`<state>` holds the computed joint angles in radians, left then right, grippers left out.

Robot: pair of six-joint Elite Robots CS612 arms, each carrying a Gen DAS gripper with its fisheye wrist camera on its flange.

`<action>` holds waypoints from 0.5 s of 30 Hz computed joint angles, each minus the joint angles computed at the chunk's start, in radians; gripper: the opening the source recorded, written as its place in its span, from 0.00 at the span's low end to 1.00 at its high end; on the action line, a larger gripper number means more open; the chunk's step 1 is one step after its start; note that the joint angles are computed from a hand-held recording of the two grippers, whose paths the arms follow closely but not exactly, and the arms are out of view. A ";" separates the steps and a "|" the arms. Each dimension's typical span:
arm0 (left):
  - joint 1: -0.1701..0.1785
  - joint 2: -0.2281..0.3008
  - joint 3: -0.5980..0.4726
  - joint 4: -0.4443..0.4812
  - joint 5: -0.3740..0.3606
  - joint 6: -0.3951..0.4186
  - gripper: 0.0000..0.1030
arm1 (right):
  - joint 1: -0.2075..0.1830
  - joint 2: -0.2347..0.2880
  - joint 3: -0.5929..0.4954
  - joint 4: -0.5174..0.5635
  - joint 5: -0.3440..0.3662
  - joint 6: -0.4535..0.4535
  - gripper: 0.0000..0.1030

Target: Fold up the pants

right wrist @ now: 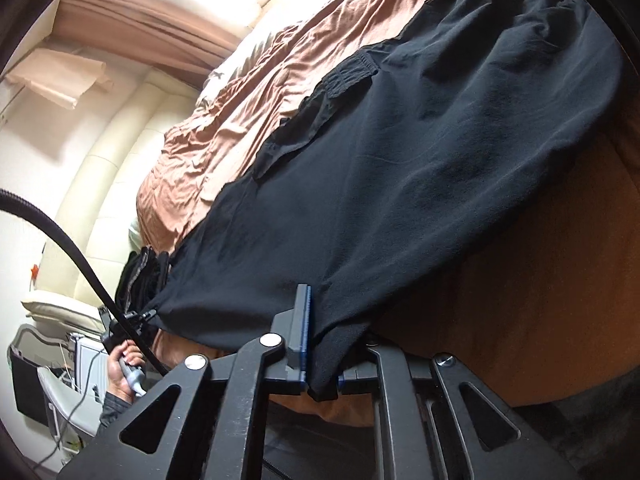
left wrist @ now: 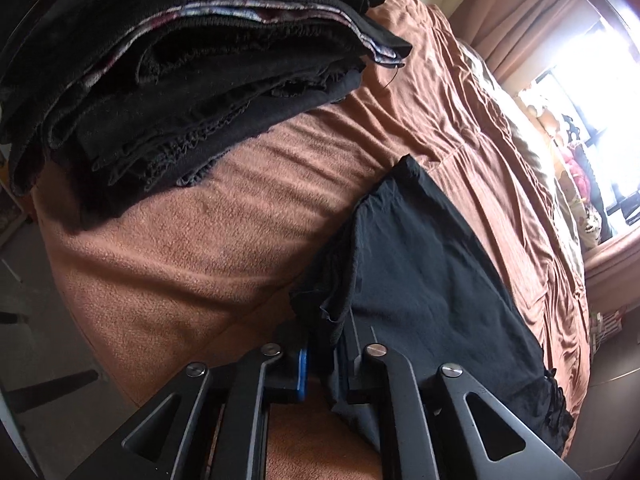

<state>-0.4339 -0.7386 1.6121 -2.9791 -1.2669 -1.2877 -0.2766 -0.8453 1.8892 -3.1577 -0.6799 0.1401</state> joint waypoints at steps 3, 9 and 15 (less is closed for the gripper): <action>-0.012 -0.002 0.015 -0.011 0.028 -0.008 0.50 | -0.019 -0.014 0.019 -0.026 -0.014 -0.003 0.60; -0.030 -0.009 0.028 0.007 0.034 -0.025 0.50 | -0.080 -0.030 0.041 -0.044 -0.043 -0.009 0.62; -0.054 -0.018 0.041 -0.007 0.049 -0.036 0.50 | -0.154 -0.011 0.031 -0.130 -0.074 0.101 0.62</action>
<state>-0.4879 -0.7570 1.6531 -2.9863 -1.2183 -1.3234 -0.4304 -0.8560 1.9201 -3.2875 -0.7536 0.2411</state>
